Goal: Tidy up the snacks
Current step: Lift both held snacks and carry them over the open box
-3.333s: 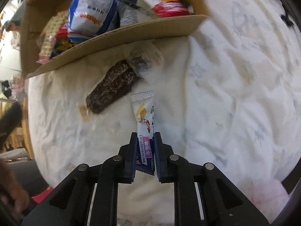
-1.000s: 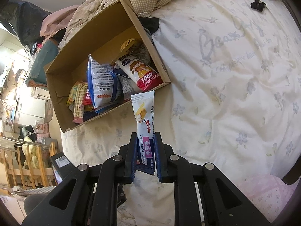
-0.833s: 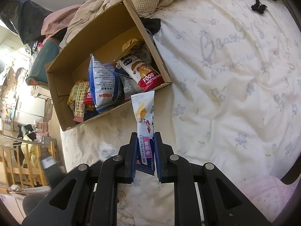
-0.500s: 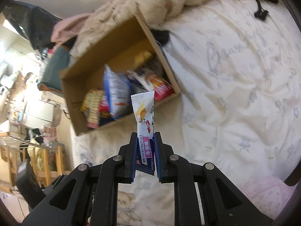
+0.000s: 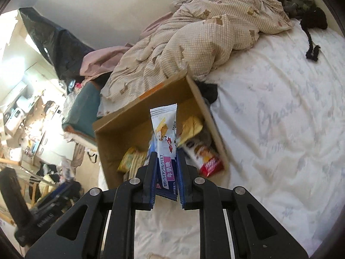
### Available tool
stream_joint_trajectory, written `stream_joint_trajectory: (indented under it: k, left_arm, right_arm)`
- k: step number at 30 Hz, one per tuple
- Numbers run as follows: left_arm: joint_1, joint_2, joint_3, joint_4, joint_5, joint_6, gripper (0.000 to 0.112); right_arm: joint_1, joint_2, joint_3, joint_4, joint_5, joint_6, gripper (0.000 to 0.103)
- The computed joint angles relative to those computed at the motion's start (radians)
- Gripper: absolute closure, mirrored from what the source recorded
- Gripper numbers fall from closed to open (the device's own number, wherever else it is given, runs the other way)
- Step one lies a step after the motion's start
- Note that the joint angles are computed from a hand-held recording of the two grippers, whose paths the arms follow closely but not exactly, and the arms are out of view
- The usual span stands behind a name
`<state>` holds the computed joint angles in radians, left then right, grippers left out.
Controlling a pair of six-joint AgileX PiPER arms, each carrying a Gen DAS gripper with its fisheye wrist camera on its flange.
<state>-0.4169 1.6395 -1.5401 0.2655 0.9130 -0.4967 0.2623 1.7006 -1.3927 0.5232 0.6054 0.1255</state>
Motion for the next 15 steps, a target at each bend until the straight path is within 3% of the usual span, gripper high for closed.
stream_joint_trajectory:
  k: [9, 15]
  left_arm:
    - [0.03, 0.211, -0.271, -0.014, 0.058, 0.056, 0.059]
    - [0.059, 0.4, -0.516, -0.036, 0.151, 0.062, 0.058]
  right_arm:
    - [0.005, 0.196, -0.232, -0.048, 0.097, 0.05, 0.086]
    - [0.018, 0.288, -0.368, -0.073, 0.177, 0.063, 0.086]
